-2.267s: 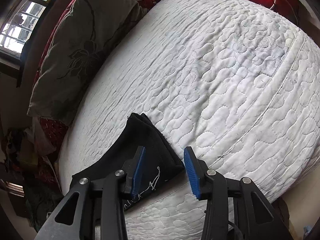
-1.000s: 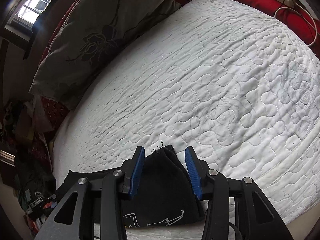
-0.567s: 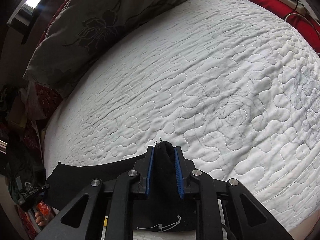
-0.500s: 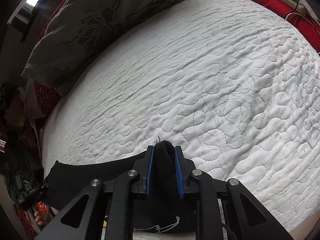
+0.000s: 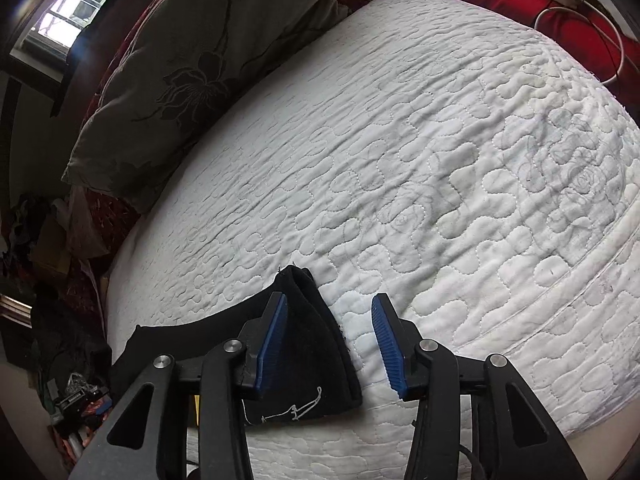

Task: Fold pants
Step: 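Open the left tool and move it toward the yellow-patched leg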

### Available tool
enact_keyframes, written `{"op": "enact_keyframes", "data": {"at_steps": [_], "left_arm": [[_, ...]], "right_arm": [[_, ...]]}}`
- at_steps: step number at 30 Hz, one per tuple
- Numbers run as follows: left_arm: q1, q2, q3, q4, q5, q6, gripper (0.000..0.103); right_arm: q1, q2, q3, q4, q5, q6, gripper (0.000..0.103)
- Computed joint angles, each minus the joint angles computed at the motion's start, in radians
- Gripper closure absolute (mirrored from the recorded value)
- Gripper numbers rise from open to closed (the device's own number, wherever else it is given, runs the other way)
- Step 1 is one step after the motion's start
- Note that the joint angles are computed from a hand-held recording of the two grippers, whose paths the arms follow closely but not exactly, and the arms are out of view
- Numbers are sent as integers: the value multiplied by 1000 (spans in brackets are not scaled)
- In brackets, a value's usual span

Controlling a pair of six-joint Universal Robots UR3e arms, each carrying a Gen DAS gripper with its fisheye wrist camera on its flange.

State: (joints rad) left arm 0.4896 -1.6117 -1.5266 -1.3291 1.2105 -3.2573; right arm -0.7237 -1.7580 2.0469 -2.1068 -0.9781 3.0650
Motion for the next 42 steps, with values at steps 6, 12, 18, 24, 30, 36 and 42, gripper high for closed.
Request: {"op": "enact_keyframes", "data": {"at_steps": [6,12,18,24,30,36,42], "left_arm": [[-265,-38,5,27,-81,-120,57],[-667,-259,128,87,-169,-287,57],[-915,-516,464,13,-150,-428,57],[-944,-538,451,52,-182,-511,57],[-944,-559,413,126,-217,-596,57],[-953,-615,444,185,-230,-678,57],[-951,-662,502,234,-208,-734,57]], "right_arm": [[-141,-79,22,193,73,-188,51],[-171,-43,-10,301,113,-298,51],[-143,81,-75,321,145,-319,48],[-89,216,-158,344,203,-368,42],[36,389,-330,419,234,-413,40],[102,528,-529,589,266,-470,42],[46,567,-551,670,262,-531,66]]}}
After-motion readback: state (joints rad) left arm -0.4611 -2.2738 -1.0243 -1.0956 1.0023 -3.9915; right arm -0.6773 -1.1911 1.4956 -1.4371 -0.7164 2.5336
